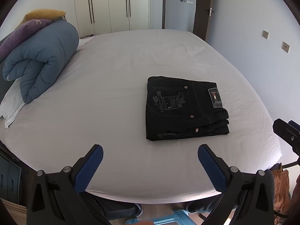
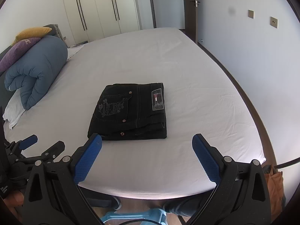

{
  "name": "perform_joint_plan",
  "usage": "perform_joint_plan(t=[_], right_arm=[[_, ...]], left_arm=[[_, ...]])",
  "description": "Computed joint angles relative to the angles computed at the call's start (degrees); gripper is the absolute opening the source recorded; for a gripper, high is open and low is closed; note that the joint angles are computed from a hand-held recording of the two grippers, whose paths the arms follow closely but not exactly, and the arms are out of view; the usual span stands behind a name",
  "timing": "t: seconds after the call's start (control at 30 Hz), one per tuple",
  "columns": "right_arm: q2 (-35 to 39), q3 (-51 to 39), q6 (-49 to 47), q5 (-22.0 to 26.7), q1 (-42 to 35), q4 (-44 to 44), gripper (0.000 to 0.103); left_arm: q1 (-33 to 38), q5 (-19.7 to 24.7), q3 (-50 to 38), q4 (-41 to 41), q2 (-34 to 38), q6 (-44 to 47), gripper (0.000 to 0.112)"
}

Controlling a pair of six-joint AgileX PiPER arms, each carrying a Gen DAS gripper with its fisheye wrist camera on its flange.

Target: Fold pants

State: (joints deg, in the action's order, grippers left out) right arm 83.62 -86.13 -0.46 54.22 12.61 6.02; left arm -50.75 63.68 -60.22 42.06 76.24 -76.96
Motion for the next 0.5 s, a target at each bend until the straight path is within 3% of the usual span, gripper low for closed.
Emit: perform_joint_plan(t=[0.5], right_arm=[[0.7, 0.9, 0.0, -0.6, 0.5, 0.1, 0.098]], left_arm=[[-0.1, -0.5, 0.5, -0.6, 0.3, -0.7, 0.103]])
